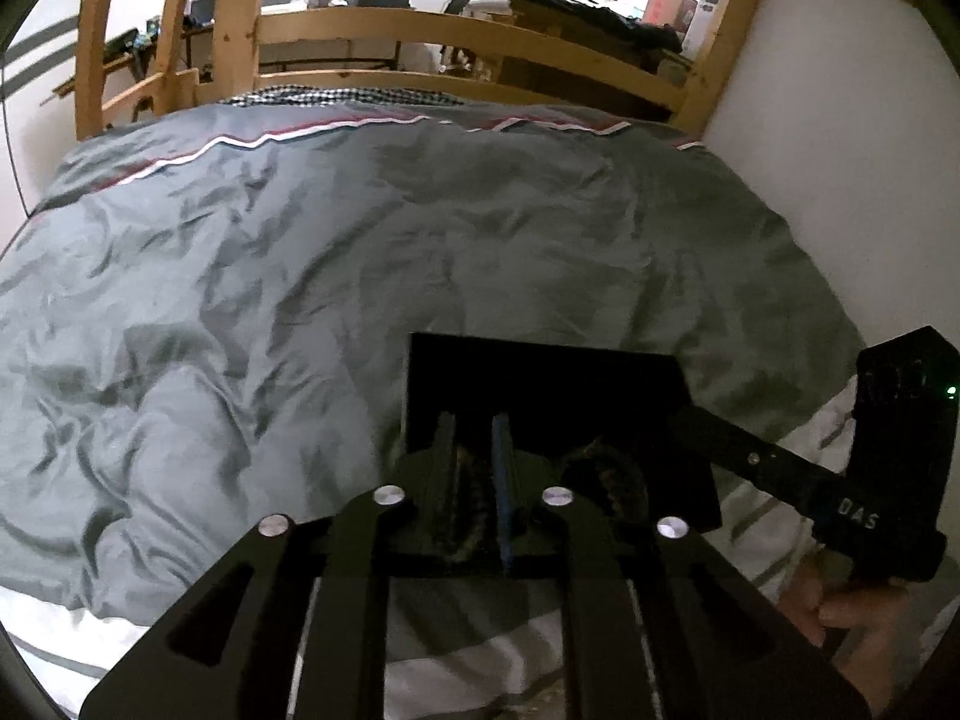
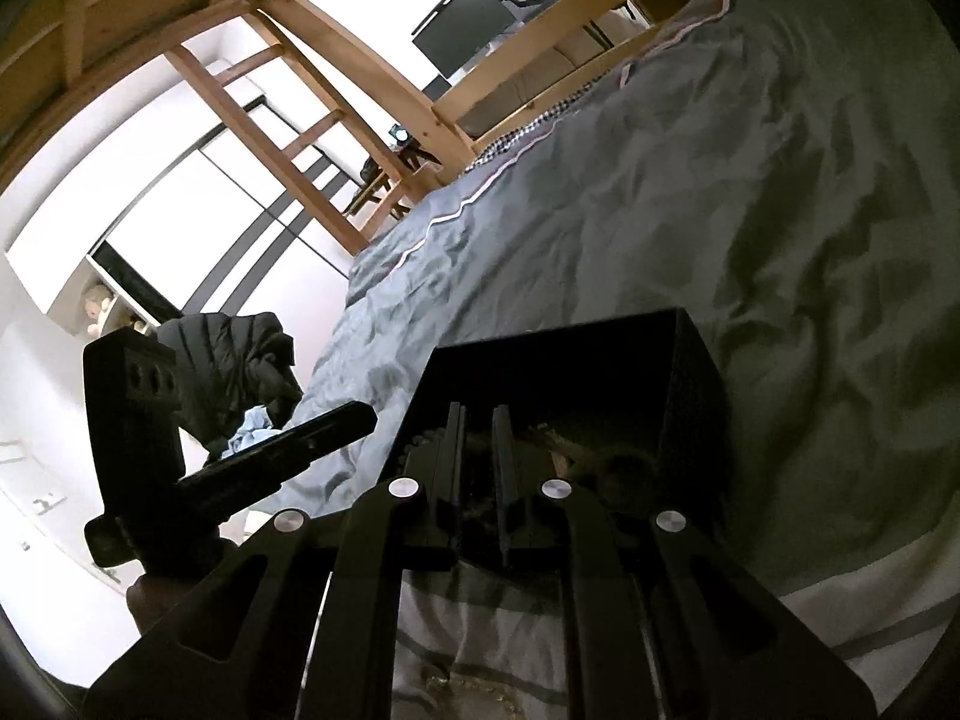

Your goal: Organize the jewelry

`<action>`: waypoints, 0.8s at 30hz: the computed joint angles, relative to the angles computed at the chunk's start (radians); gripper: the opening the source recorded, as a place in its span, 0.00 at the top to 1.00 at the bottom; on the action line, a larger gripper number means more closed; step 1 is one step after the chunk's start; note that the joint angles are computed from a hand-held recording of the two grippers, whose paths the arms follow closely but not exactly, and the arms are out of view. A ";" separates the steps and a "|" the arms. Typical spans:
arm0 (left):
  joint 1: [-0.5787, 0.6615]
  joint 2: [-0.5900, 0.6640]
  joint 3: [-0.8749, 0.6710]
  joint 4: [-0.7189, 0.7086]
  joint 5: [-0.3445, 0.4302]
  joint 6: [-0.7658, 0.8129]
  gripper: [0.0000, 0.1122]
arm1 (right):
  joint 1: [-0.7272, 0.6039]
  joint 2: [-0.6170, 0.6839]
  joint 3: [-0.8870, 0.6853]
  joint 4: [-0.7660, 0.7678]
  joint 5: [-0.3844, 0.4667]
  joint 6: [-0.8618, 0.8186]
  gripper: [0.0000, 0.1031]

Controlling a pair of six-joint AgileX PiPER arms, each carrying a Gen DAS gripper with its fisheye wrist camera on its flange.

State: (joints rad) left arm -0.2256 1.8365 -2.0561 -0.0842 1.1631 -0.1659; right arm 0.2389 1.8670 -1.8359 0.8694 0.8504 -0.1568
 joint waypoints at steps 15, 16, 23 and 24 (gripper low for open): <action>-0.064 -0.176 0.213 0.077 -0.137 -0.004 0.23 | 0.093 -0.162 0.096 -0.361 -0.084 0.156 0.17; -0.073 -0.195 0.233 0.083 -0.140 0.000 0.23 | 0.102 -0.177 0.103 -0.393 -0.078 0.163 0.16; -0.110 -0.321 0.364 0.091 -0.120 0.010 0.21 | 0.143 -0.318 0.180 -0.505 0.010 0.126 0.15; -0.112 -0.333 0.374 0.089 -0.115 0.007 0.21 | 0.147 -0.343 0.197 -0.515 0.021 0.121 0.15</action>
State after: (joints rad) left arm -0.3373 1.5034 -1.6820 0.0052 1.0477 -0.1587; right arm 0.3861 1.5239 -1.6387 0.3548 0.8713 -0.0356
